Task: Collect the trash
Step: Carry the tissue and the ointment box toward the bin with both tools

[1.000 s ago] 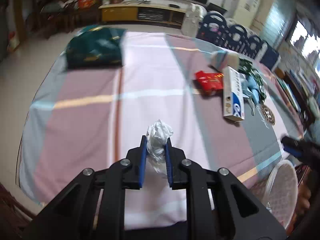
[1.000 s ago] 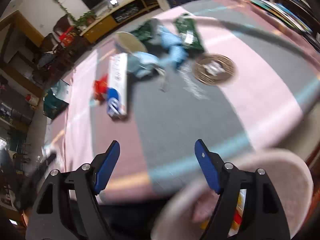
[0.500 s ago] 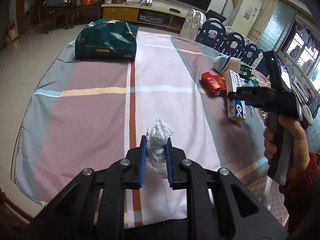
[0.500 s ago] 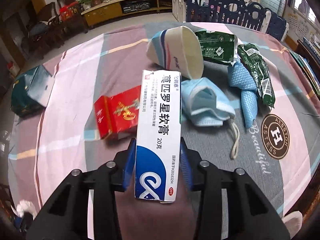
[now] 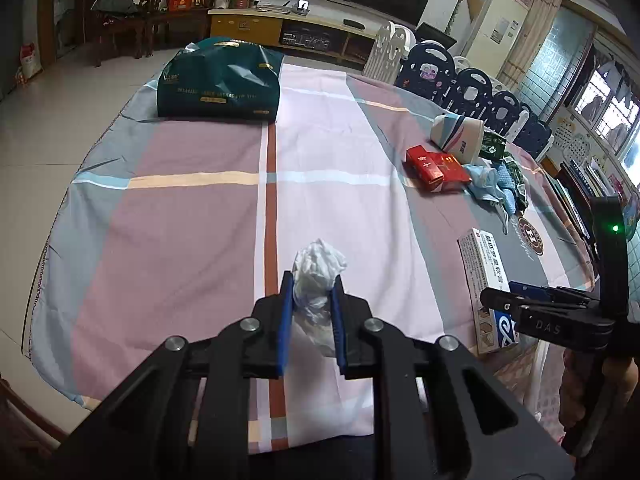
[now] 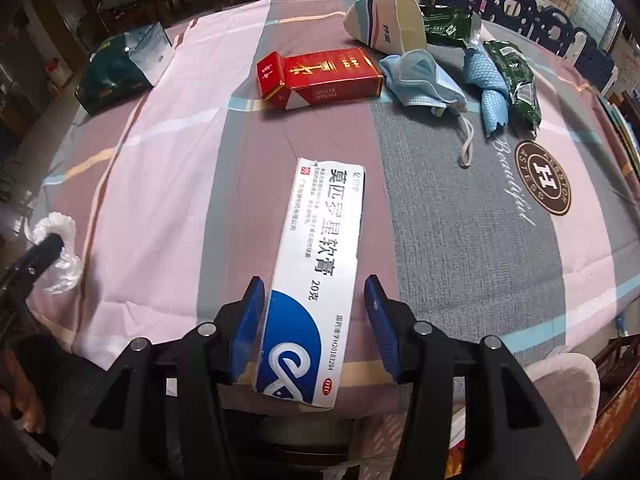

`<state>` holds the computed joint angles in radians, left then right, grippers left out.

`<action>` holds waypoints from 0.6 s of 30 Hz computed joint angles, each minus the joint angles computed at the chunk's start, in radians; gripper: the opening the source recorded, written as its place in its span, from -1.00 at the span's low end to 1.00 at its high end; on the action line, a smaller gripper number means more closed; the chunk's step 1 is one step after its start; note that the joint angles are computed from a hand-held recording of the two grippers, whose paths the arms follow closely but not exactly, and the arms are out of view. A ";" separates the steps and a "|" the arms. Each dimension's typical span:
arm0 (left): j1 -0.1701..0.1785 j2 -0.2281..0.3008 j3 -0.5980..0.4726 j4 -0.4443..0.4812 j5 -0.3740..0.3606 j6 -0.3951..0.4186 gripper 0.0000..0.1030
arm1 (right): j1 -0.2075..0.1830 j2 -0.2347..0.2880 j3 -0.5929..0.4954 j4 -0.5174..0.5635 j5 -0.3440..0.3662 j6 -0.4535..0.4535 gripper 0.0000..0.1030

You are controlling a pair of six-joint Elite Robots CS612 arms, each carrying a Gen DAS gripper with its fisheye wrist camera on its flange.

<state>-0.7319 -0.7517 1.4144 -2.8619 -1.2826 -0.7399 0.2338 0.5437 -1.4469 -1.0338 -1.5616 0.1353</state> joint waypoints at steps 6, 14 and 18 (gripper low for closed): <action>0.002 -0.001 0.005 -0.002 -0.004 -0.014 -0.64 | 0.028 0.001 0.014 0.006 -0.102 0.001 0.13; 0.006 0.001 0.006 -0.007 -0.019 -0.023 -0.64 | 0.048 0.019 -0.015 -0.054 -0.166 -0.042 -0.16; -0.008 -0.009 0.011 0.018 0.050 -0.027 -0.64 | 0.045 0.023 -0.063 -0.087 -0.163 -0.037 -0.16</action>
